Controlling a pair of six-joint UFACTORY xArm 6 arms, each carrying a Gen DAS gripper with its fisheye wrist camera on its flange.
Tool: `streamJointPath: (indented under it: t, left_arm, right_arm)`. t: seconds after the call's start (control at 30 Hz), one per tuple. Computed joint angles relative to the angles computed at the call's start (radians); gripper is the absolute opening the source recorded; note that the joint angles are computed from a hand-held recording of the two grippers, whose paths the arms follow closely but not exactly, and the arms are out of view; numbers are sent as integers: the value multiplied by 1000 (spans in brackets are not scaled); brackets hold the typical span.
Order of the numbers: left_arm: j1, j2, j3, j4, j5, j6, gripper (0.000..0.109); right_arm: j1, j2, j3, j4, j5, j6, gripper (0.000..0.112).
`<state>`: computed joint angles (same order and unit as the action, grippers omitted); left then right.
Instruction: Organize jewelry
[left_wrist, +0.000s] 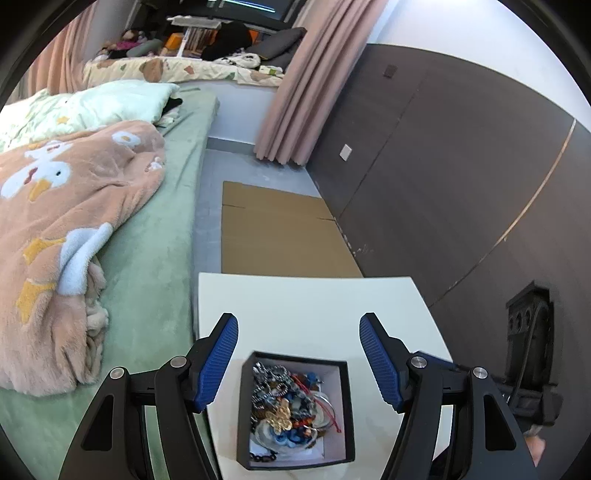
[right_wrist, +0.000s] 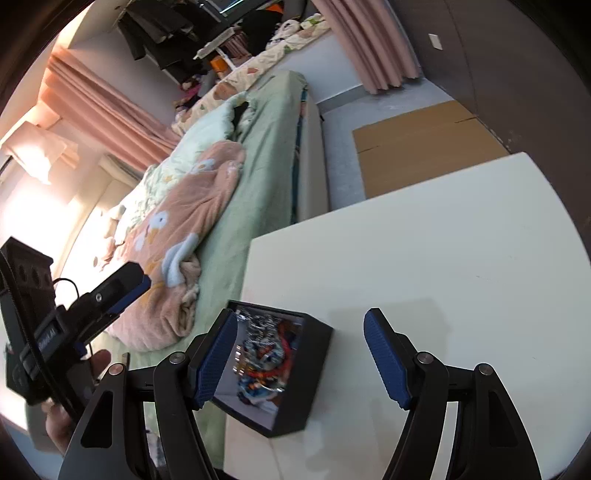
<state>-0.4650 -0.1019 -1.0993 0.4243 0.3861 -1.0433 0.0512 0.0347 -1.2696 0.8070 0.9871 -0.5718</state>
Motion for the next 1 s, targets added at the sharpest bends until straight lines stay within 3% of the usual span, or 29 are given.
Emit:
streamJointPath:
  t: [0.27,0.4,0.47,0.53,0.6,0.77,1.0]
  left_arm:
    - [-51,-3,-2,161,34,-156,70]
    - [-82,-9,9,217,33,-225,94]
    - [-105,-13,8,264,45,-263,97]
    - [-126,-11,-1,291,65,-279,98]
    - [-150,-7,-12,326,96,-303,99]
    - [-196,0,-19,362,143,-343,102]
    - [-246,-16,-12,432,193,-414,102]
  right_arm:
    - [-32,-70,46,-112,-62,5,72]
    - [-60,-98,65,-119,-50,-11,72]
    - [-67,-118,79,-126,-50,-24,72]
    - [-77,-146,103,-130,-54,-35,77]
    - [-86,-166,125,-143,-66,-33,94]
    - [-105,-202,164,-156,-91,-30,103]
    - [-138,-275,224,-130,-95,-79,103]
